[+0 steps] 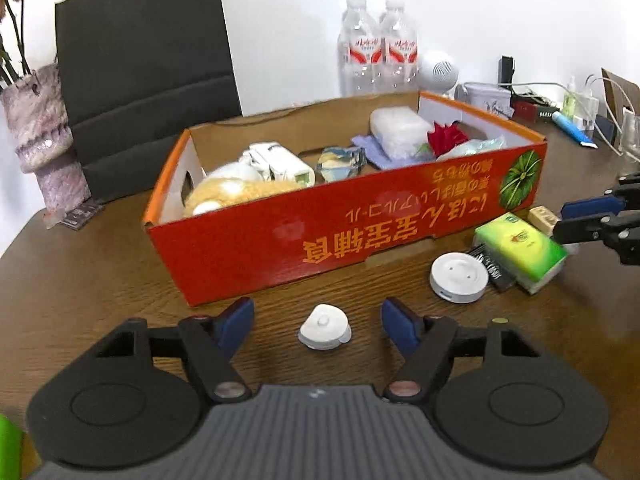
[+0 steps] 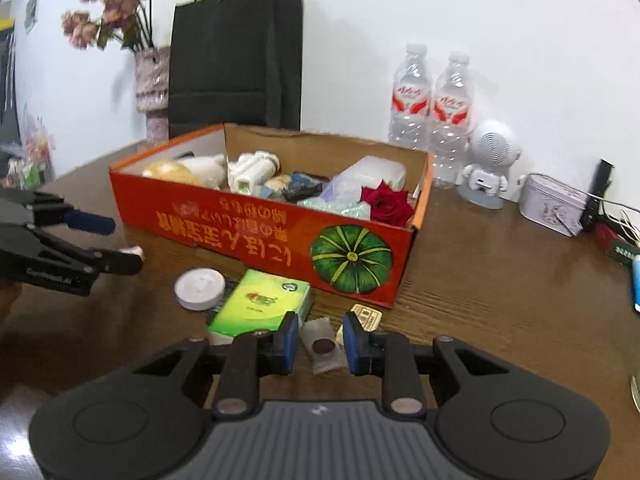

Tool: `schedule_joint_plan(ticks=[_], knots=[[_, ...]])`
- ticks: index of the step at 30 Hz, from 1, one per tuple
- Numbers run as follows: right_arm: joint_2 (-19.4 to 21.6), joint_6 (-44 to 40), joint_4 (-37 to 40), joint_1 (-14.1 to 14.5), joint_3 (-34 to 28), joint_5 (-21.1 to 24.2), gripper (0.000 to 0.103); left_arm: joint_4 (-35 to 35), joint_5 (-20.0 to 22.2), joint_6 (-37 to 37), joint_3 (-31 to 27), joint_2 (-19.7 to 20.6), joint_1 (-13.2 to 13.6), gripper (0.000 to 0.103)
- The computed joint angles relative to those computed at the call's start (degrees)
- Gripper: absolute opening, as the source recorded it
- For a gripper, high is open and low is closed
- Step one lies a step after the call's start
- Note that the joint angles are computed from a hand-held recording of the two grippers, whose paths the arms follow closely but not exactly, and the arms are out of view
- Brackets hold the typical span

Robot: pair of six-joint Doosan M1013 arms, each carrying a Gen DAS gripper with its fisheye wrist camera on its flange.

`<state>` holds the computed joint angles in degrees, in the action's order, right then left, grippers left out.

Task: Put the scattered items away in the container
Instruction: 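Grasp the small white cap with the left tool while the right tool grasps the small clear packet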

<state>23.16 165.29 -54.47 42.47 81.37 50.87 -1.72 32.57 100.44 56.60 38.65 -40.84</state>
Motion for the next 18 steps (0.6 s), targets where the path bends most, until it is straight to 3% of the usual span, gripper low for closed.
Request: schedule_joint_plan(ticks=[4,8,10,14,17,18], knots=[[0.23,0.7,-1.01,-0.49,1.13,-3.83,0.02,-7.21,1.7,3.41,-1.06,0.77,1.01,0.046],[1.07,-3.06,0.43,0.14,-0.12,-1.17,0.021,-8.96,0.52,5.0,0.33,0.11,1.28,0.039],[1.26,-3.31,0.59,0.55,-0.52,0.67,0.021,-9.9,0.31,7.14,0.4,0.08,1.12,0.028],[1.01,-1.0,0.47,0.64,-0.27,2.66,0.025,-6.73,-1.24,5.99,1.58,-0.53,0.52,0.028],[0.29,1.82,0.48,0.19,0.93,0.76,0.027,-7.21,-1.36,5.83,1.89,-0.7,0.57,0.029],[0.07,2.73,0.41,0.11,1.31,0.25,0.027,-6.74,-1.63,5.16,1.97,-0.71,0.55,0.036]])
